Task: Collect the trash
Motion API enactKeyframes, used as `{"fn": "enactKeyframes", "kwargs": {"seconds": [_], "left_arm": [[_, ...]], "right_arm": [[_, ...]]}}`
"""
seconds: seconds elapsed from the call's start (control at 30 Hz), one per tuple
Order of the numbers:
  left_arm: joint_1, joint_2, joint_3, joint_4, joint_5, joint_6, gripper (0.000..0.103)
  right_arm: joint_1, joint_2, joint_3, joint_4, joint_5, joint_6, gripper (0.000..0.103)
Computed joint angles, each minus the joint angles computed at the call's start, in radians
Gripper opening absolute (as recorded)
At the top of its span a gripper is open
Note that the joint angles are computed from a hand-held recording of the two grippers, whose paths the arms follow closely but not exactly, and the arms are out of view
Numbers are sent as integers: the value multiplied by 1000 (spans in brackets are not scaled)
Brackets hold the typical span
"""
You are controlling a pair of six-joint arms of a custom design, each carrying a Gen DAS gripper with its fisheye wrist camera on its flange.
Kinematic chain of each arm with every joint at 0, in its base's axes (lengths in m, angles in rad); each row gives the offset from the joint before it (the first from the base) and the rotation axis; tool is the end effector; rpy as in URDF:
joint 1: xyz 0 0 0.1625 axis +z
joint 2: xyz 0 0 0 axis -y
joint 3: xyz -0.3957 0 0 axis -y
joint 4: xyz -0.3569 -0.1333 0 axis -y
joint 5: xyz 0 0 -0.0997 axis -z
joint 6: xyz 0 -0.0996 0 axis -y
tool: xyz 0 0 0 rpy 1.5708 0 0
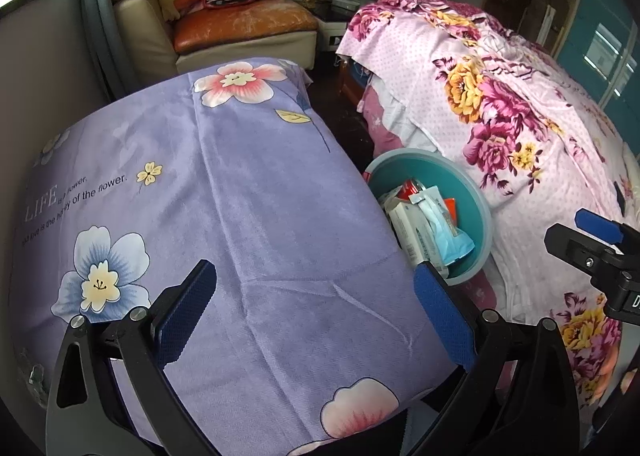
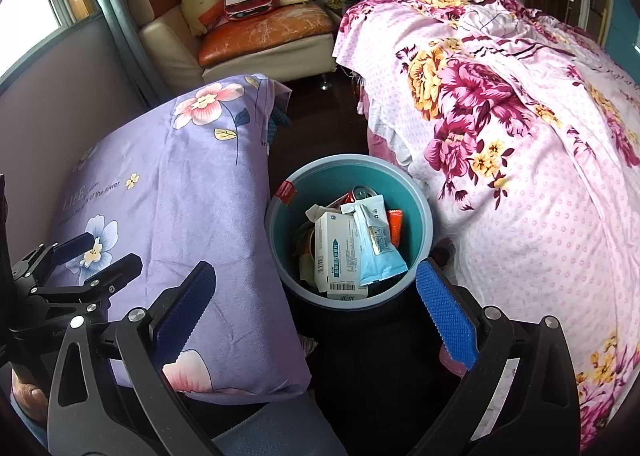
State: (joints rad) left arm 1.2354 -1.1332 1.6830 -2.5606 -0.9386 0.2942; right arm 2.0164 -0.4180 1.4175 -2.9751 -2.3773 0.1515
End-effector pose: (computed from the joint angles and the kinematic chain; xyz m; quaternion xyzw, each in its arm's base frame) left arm -0.0149 -0.6264 0.3042 0.2227 0.9030 -0.2136 0.2990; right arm 0.3456 -0.5812 -0.0012 0.0540 -0.9028 0.2898 0.3130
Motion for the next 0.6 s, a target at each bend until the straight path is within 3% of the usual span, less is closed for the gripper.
{"fn": "enactKeyframes", "kwargs": {"seconds": [0.17, 0.6], "left_arm": [[13, -6, 0, -2, -59, -1, 99], [23, 29, -3, -24, -35, 12, 99]], "right_arm": [[-5, 8, -8, 8, 2, 10, 96], [-30, 11, 0, -2, 19, 15, 96]]}}
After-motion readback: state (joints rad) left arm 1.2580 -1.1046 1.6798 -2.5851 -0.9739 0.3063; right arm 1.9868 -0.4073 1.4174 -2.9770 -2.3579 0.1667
